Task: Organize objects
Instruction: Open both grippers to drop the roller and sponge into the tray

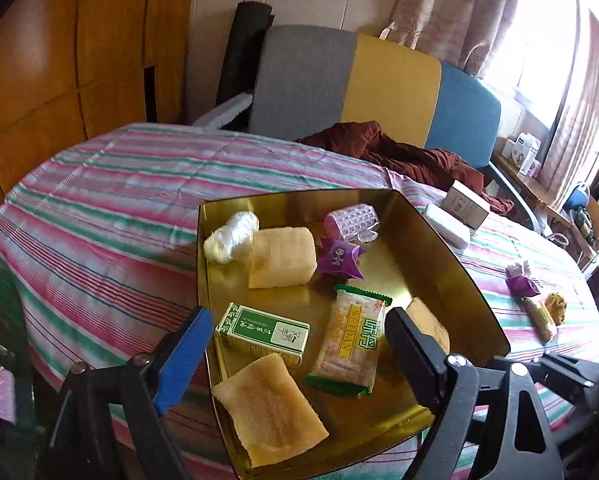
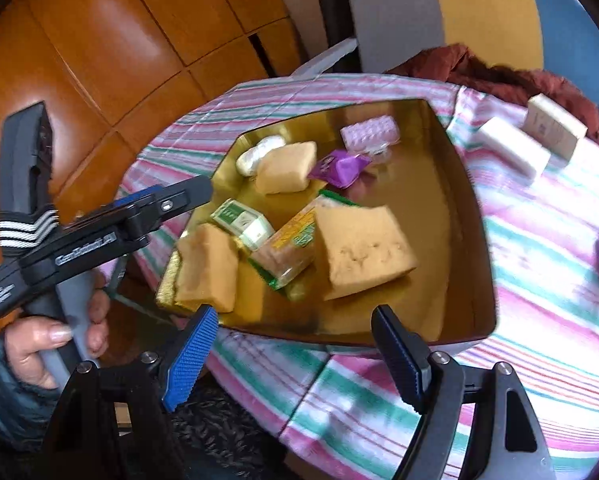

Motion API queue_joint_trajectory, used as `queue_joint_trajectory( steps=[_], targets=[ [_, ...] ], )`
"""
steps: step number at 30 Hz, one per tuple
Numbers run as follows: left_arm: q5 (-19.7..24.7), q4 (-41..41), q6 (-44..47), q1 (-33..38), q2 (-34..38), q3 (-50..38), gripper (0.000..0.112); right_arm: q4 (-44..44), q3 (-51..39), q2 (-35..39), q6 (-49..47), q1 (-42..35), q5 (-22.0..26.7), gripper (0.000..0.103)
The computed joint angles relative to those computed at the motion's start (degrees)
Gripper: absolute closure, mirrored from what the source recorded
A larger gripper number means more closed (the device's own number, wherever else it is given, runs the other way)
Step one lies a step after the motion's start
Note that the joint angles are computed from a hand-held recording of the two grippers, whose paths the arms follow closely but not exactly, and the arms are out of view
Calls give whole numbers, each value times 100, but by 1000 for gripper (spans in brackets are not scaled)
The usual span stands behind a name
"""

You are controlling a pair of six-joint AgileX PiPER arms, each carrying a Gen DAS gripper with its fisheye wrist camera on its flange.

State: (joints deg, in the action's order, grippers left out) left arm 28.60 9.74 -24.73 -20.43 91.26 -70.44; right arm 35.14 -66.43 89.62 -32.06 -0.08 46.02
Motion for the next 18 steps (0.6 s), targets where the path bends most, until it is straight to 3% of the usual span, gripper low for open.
queue_joint_trajectory(
  steps=[6, 18],
  targets=[
    [-19, 1022, -819, -357, -146, 122, 19, -726, 165, -299, 657, 203, -652, 21],
    [132, 1351, -1103, -678, -151, 153, 18, -1393, 350, -403, 1377, 160, -1156, 20]
  ],
)
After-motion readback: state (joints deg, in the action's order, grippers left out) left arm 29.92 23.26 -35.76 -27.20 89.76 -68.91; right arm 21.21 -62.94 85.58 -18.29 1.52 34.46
